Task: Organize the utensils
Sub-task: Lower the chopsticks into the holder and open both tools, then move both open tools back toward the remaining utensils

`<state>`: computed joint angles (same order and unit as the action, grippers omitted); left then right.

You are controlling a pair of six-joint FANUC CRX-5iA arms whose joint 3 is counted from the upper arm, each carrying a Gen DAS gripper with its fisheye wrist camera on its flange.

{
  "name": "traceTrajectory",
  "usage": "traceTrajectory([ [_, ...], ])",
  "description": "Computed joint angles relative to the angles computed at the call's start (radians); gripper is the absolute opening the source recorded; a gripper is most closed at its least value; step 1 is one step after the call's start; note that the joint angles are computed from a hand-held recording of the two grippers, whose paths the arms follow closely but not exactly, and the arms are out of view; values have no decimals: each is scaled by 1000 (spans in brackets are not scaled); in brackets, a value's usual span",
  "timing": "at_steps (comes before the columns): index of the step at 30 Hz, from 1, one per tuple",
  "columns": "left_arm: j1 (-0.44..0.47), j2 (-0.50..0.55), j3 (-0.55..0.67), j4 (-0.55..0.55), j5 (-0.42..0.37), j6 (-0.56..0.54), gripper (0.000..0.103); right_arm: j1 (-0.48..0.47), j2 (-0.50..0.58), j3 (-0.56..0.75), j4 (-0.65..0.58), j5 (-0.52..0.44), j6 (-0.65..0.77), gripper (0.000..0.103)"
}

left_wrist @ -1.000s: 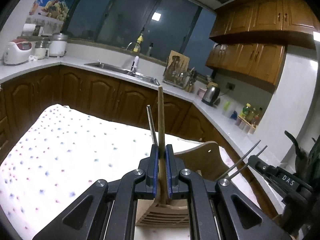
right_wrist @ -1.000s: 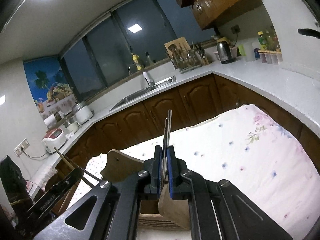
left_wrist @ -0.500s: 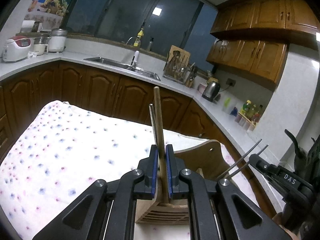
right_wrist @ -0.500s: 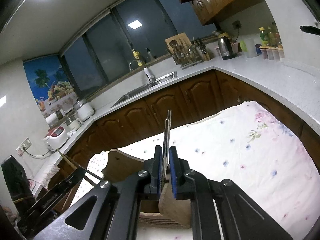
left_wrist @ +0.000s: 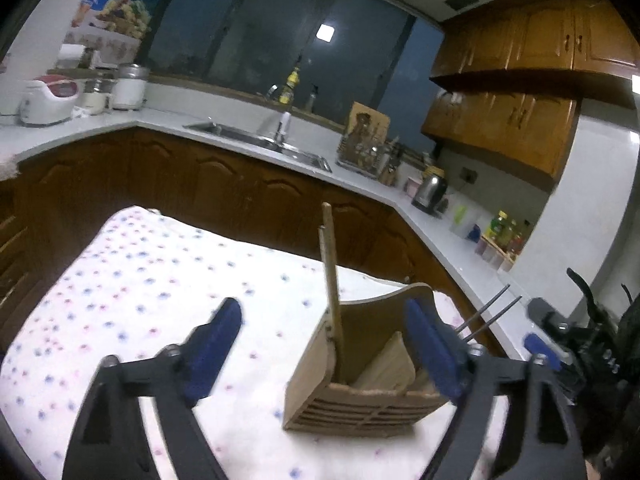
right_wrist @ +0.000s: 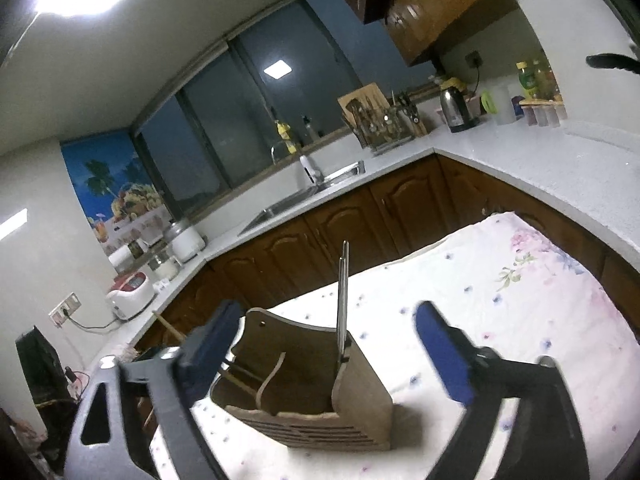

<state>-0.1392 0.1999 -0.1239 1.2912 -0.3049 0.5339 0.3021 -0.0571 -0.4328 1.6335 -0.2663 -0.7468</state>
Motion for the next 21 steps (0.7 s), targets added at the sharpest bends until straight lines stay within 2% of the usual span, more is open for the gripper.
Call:
traceTrajectory([
  [1, 1, -20, -24, 17, 2, -25, 90, 4, -12, -9, 2, -5, -1, 98],
  [3, 18, -51, -51, -25, -7, 7, 94, 8, -37, -28, 9, -7, -11, 98],
  [5, 26, -87, -94, 11, -20, -17, 95, 30, -62, -46, -27, -24, 14, 99],
  [7, 48, -123, -127, -2, -45, 3, 95, 52, -85, -61, -66, -36, 47, 99],
  [14, 105, -240, -229, -27, -96, 12, 97, 174, -175, -113, -200, -139, 166, 99],
  [21, 185, -336, -289, -122, -208, 71, 97, 299, -261, -165, -261, -275, 216, 99],
])
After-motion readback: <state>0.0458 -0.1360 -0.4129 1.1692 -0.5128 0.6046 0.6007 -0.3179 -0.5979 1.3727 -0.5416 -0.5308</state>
